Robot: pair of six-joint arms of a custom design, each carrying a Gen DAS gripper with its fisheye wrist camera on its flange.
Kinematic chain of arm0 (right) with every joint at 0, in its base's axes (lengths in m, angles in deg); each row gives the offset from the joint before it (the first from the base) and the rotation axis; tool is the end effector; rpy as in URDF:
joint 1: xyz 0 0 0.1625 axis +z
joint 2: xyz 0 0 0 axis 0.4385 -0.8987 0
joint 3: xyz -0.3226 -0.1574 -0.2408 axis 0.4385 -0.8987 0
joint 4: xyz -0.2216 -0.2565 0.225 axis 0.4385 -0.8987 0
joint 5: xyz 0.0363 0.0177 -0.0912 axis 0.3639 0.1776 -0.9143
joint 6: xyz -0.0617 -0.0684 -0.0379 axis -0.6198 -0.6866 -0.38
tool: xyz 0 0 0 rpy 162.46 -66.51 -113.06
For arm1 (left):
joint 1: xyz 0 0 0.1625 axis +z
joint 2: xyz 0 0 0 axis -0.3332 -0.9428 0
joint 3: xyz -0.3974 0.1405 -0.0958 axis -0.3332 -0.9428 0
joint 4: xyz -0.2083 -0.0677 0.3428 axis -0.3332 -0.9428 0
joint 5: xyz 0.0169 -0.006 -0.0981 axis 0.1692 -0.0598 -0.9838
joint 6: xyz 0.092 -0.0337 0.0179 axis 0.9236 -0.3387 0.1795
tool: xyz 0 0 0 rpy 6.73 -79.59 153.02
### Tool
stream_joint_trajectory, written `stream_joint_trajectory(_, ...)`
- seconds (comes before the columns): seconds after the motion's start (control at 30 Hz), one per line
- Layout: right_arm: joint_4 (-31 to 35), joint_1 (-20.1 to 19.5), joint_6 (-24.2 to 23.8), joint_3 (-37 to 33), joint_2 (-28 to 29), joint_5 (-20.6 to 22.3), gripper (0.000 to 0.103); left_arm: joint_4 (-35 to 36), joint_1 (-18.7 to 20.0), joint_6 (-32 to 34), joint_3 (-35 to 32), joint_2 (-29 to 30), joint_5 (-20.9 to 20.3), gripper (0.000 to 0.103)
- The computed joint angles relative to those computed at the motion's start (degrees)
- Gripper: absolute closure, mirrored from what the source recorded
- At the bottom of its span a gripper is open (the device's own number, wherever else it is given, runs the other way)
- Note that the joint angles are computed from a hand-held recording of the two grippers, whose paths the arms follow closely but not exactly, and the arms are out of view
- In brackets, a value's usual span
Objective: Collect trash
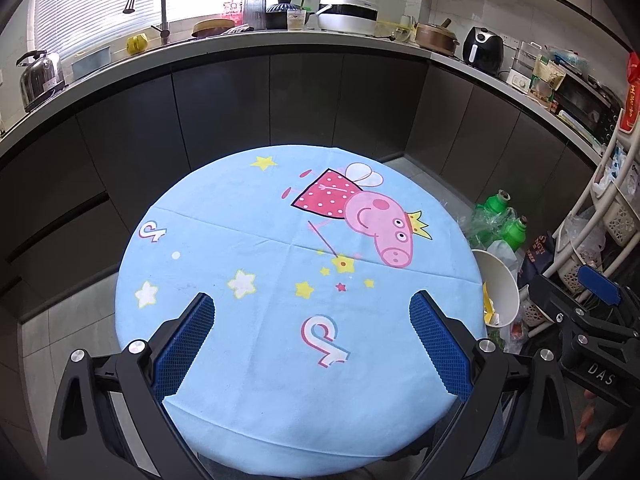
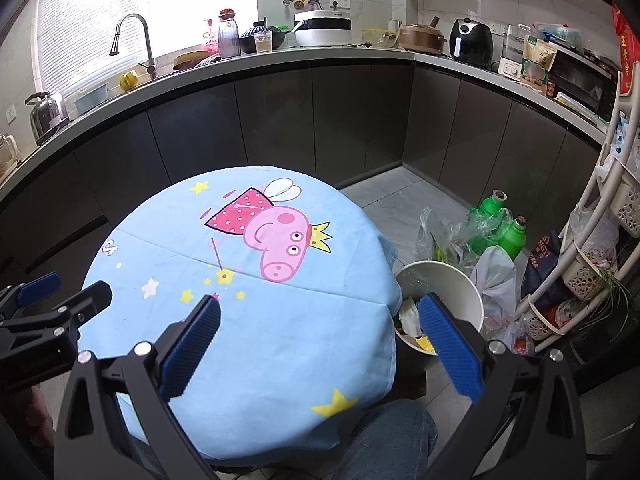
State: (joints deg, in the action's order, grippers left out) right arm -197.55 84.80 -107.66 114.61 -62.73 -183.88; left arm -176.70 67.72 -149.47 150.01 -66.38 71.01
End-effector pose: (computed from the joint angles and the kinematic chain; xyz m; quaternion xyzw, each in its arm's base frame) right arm 0.3995 -0.7902 0.2402 0.3808 -0.8620 0.2433 0.2296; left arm -0.3038 -0.6825 0.3318 -0.0975 0.8040 -0.4238 0.4056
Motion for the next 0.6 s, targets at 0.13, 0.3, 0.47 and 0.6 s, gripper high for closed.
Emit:
stream_joint_trajectory(0.13,0.4,-0.07,0.0,-0.6,0.37,-0.01,0.003,0.23,0.16,0.1,-0.41,0.13,-0.38,0.009)
stream_joint_trajectory(0.3,0.71,-0.16,0.02,-0.85,0.4,0.07,0.003,0.84,0.31,-0.11,-0.96,0.45,-0.66,0.009)
stream_joint_trajectory(0.47,0.68,-0.23,0.11,-0.97,0.56,0.06,0.003,1.08,0.35,-0.24,-1.15,0.63,-0.62,0.009)
stream_joint_trajectory(0.6,0.67,-0.27,0.15,-0.91,0.49,0.06,0.003,1.06,0.36,-0.16,-1.11,0.62,-0.66,0.009)
